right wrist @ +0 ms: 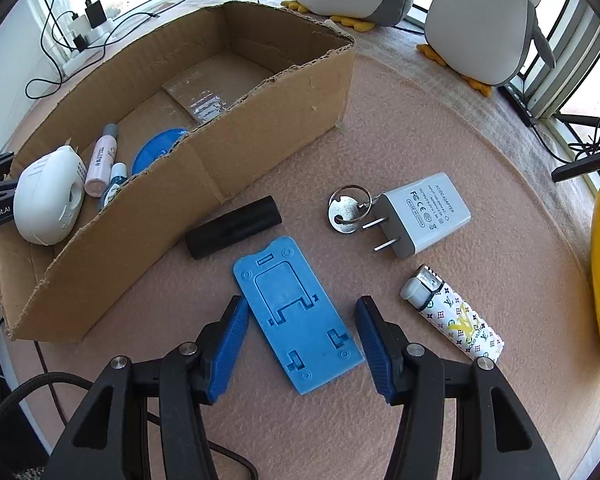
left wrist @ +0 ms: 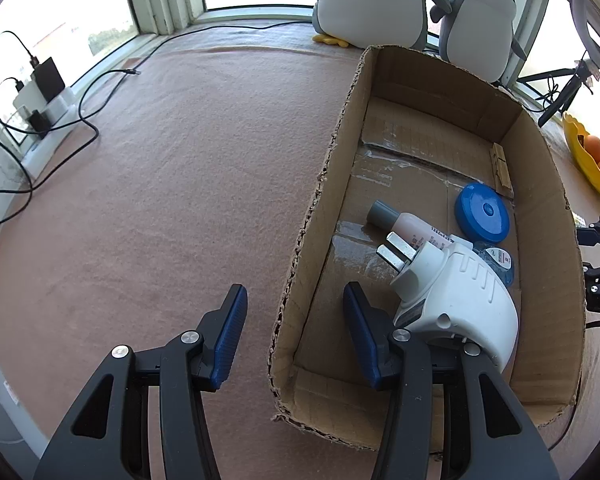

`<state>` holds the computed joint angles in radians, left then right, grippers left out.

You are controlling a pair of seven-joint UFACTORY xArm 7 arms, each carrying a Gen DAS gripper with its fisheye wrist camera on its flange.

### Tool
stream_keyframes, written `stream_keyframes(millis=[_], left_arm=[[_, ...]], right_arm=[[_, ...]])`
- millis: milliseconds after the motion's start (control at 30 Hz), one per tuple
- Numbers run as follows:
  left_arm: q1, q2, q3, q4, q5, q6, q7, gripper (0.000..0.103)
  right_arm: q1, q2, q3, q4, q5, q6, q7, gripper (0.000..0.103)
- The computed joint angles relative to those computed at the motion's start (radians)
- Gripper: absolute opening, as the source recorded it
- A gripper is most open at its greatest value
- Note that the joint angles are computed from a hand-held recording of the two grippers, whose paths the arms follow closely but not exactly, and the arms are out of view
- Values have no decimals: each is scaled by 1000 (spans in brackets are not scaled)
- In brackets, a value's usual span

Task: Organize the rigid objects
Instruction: 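Move the right tool to the blue phone stand and grasp it, then carry the blue phone stand into the box and open the right gripper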

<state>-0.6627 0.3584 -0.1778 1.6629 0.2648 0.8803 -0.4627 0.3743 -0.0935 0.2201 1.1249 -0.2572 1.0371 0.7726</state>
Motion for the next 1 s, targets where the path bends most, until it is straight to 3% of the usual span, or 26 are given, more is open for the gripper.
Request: stream_keyframes(millis=[267,633,1000], left_arm=[[0,0,0,-1,1,-1,-1,50],[-2,-1,0,-3,2,-1,-3,50],[-4,1,0,0,3,1,-3,50]], right_arm=[[-13,-25,0,-24,-8,2,146,34],[-27,-148,51,-155,-49,-66,393,33],[-30,-158,75,-85,-104,-11,422,33]])
